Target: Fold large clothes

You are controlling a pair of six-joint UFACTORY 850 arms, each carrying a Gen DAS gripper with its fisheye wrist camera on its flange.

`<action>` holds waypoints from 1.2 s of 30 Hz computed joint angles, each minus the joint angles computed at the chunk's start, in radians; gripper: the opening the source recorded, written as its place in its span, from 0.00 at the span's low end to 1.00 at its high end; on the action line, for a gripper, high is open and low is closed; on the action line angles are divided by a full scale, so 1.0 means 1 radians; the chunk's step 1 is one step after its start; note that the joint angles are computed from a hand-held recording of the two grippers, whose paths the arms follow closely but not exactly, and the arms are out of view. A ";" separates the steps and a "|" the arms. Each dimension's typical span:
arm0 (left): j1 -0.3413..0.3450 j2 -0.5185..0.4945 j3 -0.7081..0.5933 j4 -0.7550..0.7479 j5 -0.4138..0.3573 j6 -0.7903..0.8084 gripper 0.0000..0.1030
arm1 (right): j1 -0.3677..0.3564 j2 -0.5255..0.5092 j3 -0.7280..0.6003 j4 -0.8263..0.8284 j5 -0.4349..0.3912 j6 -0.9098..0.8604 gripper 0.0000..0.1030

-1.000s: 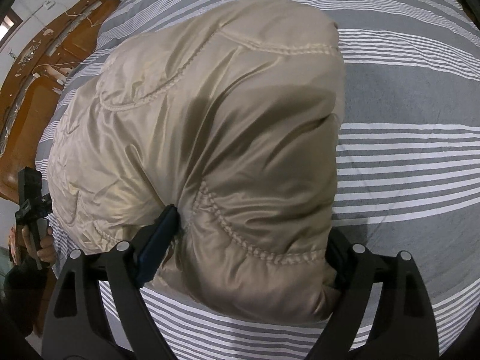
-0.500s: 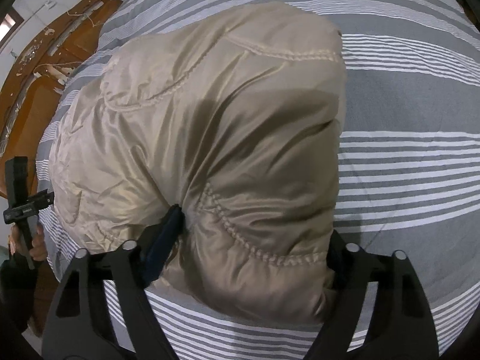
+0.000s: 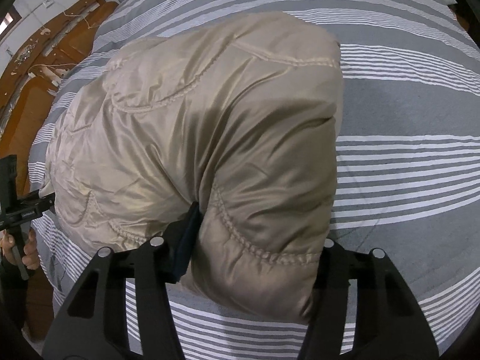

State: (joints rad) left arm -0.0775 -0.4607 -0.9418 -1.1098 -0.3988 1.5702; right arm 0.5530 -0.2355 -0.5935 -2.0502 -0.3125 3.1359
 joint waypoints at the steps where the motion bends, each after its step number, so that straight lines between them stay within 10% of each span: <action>1: -0.007 0.000 0.001 -0.005 0.005 0.000 0.69 | 0.001 -0.001 -0.002 0.008 0.000 -0.008 0.54; 22: 0.008 -0.003 -0.011 0.046 0.001 -0.053 0.65 | 0.026 -0.029 -0.072 0.278 -0.017 -0.276 0.48; 36: -0.215 0.237 0.094 -0.621 0.030 0.455 0.24 | 0.193 0.167 -0.110 0.572 -0.585 -0.848 0.29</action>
